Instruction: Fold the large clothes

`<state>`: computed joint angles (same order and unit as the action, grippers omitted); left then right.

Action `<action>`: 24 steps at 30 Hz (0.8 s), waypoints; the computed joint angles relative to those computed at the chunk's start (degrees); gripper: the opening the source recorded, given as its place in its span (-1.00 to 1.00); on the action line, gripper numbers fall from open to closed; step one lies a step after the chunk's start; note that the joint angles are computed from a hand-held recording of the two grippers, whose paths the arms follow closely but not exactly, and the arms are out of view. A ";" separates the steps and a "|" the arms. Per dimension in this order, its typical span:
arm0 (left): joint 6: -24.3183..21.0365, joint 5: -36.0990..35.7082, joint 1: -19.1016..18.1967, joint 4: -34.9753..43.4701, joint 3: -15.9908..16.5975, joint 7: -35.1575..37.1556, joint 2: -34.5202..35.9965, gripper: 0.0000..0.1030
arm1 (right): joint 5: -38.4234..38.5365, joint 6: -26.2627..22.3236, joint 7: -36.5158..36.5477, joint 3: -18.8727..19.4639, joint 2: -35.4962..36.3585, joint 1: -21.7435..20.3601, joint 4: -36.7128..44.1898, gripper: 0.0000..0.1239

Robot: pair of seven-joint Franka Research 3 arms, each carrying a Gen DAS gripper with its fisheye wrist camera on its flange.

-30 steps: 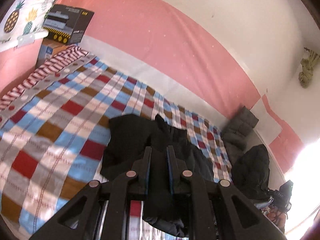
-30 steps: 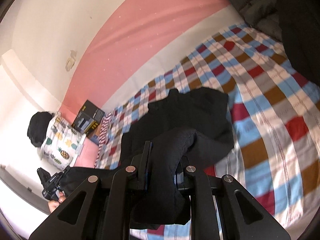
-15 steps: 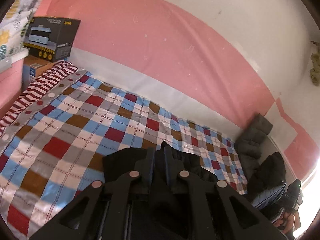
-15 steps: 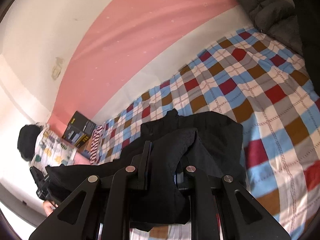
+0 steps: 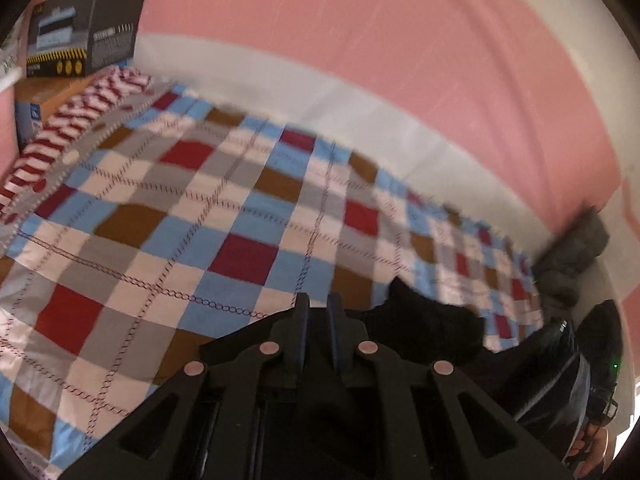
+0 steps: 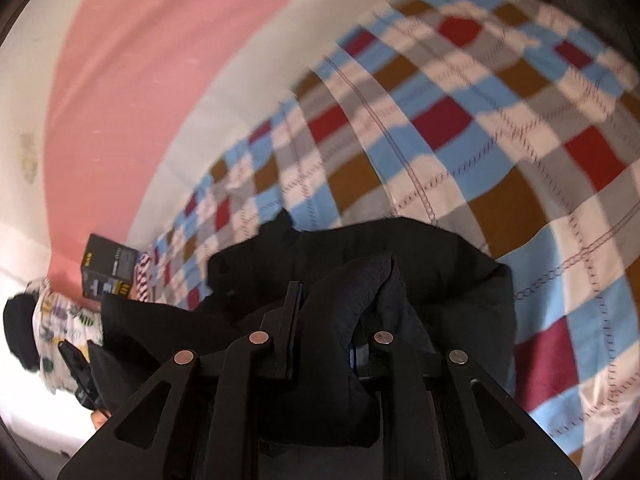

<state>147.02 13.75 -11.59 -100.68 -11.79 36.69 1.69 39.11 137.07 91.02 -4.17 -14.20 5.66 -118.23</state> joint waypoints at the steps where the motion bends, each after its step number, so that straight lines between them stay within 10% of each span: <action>1: -0.64 -0.09 0.02 0.77 0.03 0.44 1.34 -0.83 | 0.52 -0.40 0.32 -0.22 1.49 0.03 0.58 -0.67; 7: -3.49 -2.43 0.25 4.11 0.29 1.56 6.89 -0.75 | 3.99 -1.14 -0.09 -0.23 5.68 -0.46 2.02 -0.43; 13: 0.79 -13.91 2.56 0.94 -0.52 8.66 4.06 -0.17 | 9.40 3.04 -6.89 -0.15 2.43 0.24 0.20 0.20; 18: 7.32 -16.01 2.57 -5.40 0.38 10.43 -2.37 0.21 | 7.64 8.49 -10.56 0.04 -1.26 0.74 -2.27 0.22; 24: 4.45 -20.69 1.39 -9.51 1.77 16.39 -4.74 0.43 | 9.22 9.81 -14.38 -1.65 -2.16 2.21 -5.13 0.22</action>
